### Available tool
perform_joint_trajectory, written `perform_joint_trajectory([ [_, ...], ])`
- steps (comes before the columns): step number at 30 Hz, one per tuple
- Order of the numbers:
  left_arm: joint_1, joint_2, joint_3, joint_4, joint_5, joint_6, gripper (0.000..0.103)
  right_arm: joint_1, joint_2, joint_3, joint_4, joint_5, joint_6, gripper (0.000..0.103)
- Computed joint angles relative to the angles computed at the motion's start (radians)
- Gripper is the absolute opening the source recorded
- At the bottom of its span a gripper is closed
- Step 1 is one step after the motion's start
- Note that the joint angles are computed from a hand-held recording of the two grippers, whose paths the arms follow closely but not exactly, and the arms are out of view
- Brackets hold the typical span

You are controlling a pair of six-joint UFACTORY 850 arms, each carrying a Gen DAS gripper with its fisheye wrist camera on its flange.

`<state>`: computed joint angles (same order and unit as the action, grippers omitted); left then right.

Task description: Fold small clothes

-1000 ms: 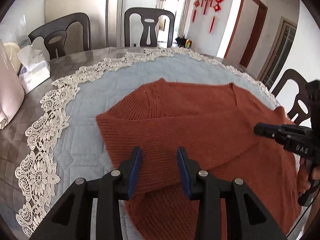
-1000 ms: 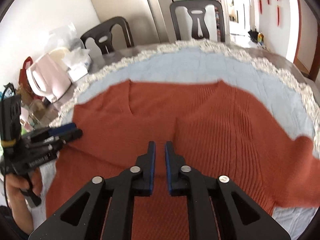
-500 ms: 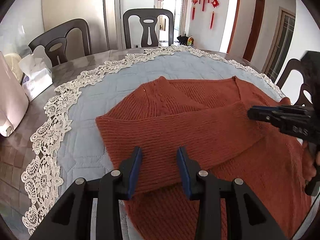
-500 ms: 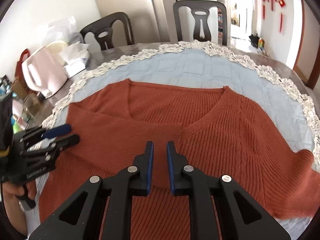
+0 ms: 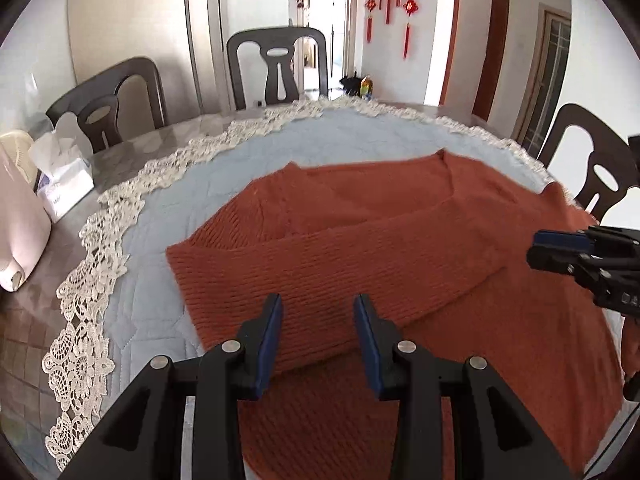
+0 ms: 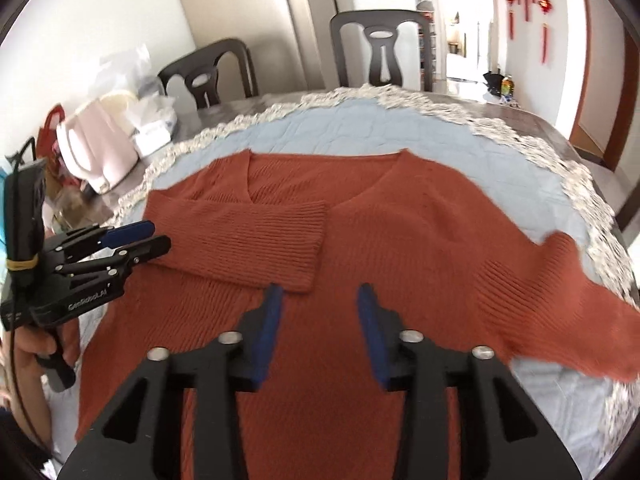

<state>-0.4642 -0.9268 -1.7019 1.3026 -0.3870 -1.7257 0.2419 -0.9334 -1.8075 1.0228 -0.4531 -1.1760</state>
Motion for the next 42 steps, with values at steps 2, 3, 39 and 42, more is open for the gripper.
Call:
perform_joint_trajectory([
  [2,-0.008,0.008,0.009,0.066,0.004,-0.06,0.04,-0.016,0.022,0.036,0.045,0.004,-0.027,0.043],
  [3,-0.011,0.011,0.013,0.092,0.014,-0.084,0.04,-0.022,0.031,0.051,0.061,0.01,-0.037,0.043],
  [39,-0.009,-0.034,-0.044,-0.069,0.071,0.022,0.056,-0.253,-0.055,-0.007,0.5,-0.001,0.16,0.008],
  [42,-0.004,-0.008,-0.008,0.065,0.079,-0.141,0.056,-0.23,-0.029,-0.004,0.526,-0.01,0.055,0.007],
])
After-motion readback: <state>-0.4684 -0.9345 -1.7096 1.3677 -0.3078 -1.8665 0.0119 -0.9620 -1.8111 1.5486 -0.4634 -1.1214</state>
